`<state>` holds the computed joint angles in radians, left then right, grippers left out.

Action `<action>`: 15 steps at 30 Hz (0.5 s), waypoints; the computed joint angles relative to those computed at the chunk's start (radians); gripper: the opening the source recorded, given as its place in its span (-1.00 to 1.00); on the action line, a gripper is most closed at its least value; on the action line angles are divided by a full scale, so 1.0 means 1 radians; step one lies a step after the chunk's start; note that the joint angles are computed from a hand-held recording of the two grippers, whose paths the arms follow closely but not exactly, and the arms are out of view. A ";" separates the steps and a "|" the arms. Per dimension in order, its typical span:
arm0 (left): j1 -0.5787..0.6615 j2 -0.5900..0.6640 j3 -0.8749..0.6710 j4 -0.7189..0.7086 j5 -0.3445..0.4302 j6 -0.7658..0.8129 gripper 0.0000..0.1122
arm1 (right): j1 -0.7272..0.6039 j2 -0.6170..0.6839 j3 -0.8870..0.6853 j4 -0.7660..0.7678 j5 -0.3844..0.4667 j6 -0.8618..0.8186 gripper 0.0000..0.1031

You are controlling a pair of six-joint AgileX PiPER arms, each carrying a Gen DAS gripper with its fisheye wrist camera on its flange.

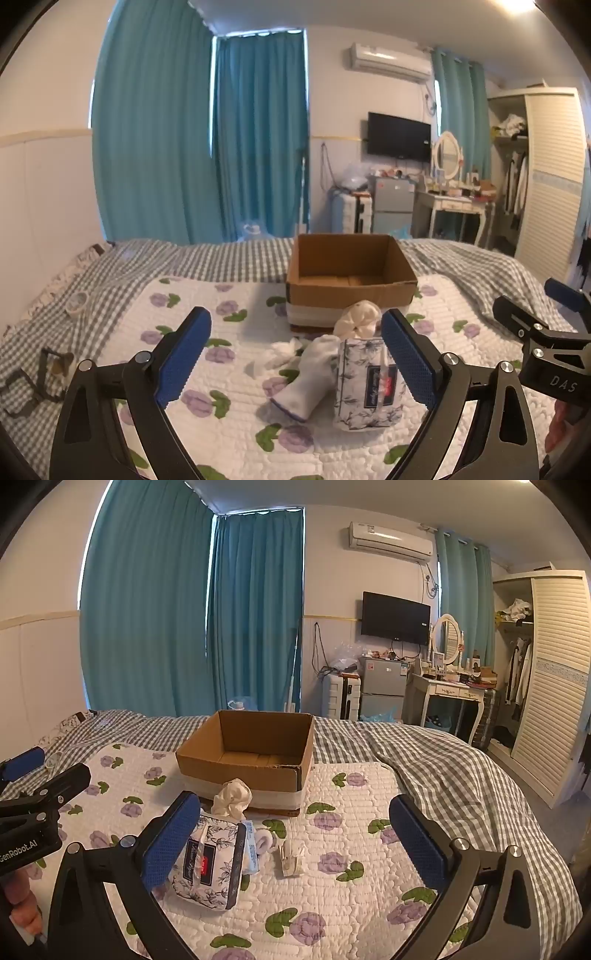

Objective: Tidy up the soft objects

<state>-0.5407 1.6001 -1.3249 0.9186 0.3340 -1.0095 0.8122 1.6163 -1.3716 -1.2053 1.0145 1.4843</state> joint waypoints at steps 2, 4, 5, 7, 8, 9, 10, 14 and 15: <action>-0.007 0.005 -0.010 0.002 0.010 0.000 0.70 | -0.002 -0.002 -0.003 0.003 -0.001 -0.006 1.00; -0.008 0.008 -0.015 0.003 0.014 0.002 0.70 | -0.004 -0.003 -0.007 0.007 0.000 -0.011 1.00; -0.008 0.010 -0.017 0.005 0.015 0.001 0.70 | 0.004 0.003 -0.006 0.002 0.005 0.000 1.00; -0.007 0.013 -0.020 0.006 0.013 0.001 0.70 | 0.002 0.002 -0.009 0.006 0.004 -0.006 1.00; -0.003 0.004 -0.023 -0.033 0.015 0.040 0.70 | 0.002 0.001 -0.010 0.008 0.004 -0.008 1.00; -0.001 0.005 -0.027 -0.044 0.016 0.052 0.70 | 0.002 0.005 0.002 -0.002 -0.002 0.009 1.00; 0.000 0.006 -0.031 -0.053 0.017 0.062 0.70 | 0.003 0.003 0.006 -0.005 0.000 0.013 1.00; -0.003 0.002 -0.021 -0.028 0.014 0.036 0.70 | 0.007 0.008 0.000 -0.004 0.004 0.013 1.00; -0.001 0.002 -0.024 -0.037 0.015 0.045 0.70 | 0.007 0.008 -0.001 -0.003 0.003 0.012 1.00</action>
